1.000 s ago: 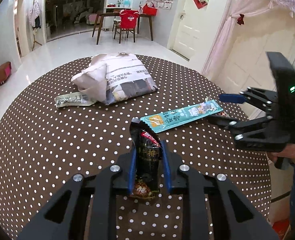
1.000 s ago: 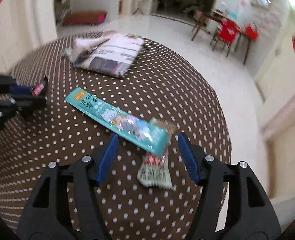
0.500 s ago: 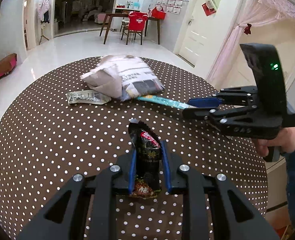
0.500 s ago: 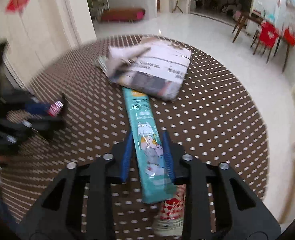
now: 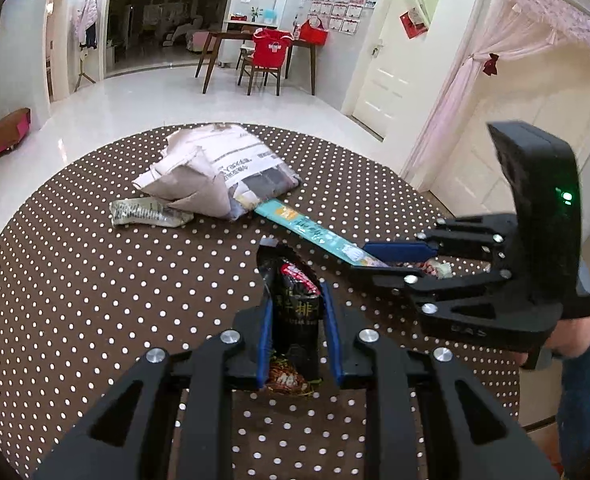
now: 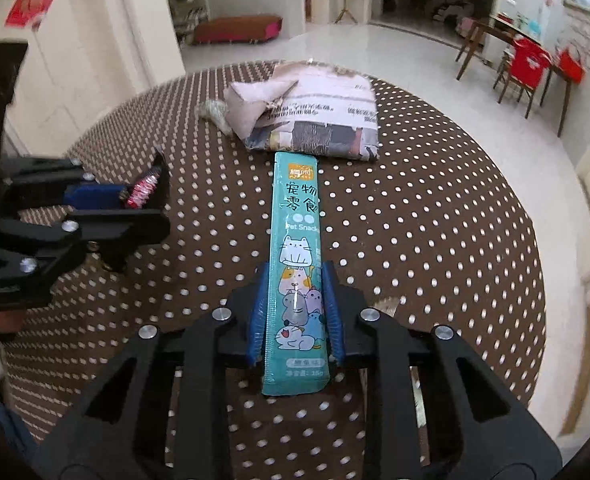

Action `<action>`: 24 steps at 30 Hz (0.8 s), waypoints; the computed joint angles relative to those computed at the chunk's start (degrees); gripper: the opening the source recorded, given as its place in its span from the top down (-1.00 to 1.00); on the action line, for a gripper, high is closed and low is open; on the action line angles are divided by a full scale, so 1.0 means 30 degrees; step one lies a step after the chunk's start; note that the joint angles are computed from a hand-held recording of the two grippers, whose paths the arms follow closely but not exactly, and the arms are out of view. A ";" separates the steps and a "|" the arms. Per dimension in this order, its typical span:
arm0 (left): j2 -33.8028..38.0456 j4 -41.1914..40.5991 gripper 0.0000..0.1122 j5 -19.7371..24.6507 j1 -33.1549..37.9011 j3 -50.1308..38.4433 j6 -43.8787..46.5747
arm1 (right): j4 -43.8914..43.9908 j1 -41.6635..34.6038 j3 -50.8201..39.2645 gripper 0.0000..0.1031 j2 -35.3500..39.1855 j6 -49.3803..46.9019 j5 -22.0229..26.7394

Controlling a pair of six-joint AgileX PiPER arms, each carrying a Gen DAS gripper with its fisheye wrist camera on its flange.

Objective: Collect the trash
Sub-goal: 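Carry the black snack bag and teal snack stick to the wastebasket and release both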

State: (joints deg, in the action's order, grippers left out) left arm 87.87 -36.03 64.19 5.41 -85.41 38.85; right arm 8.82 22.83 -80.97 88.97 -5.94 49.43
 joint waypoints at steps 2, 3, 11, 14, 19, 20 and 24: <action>-0.0032 -0.0043 0.61 -0.0088 -0.0027 -0.0041 -0.0029 | 0.1222 -0.0602 0.1134 0.50 -0.1128 -0.0402 -0.0625; -0.0028 -0.0003 0.61 -0.0101 -0.0137 -0.0189 -0.0192 | 0.1542 -0.0800 0.1519 0.50 -0.1563 -0.0474 -0.0808; 0.0457 0.0217 0.61 -0.0378 -0.2006 -0.1824 -0.1885 | 0.4327 -0.4091 0.3611 0.50 -0.5278 -0.1749 -0.1225; 0.0938 0.0773 0.61 -0.0587 -0.3703 -0.2995 -0.2914 | 0.6443 -0.6800 0.4366 0.50 -0.6629 -0.3323 -0.0858; 0.2590 0.1531 0.61 -0.0446 -0.6941 -0.5904 -0.4950 | 1.0980 -1.4176 0.5542 0.50 -0.7966 -0.7495 0.1357; 0.3375 0.1757 0.61 -0.0175 -0.7859 -0.7007 -0.5567 | 1.1719 -1.5630 0.5714 0.50 -0.7986 -0.8245 0.1947; 0.6060 0.3192 0.61 0.0450 -1.0878 -1.0539 -0.7627 | 1.3699 -2.1350 0.6472 0.50 -0.7598 -1.0705 0.4022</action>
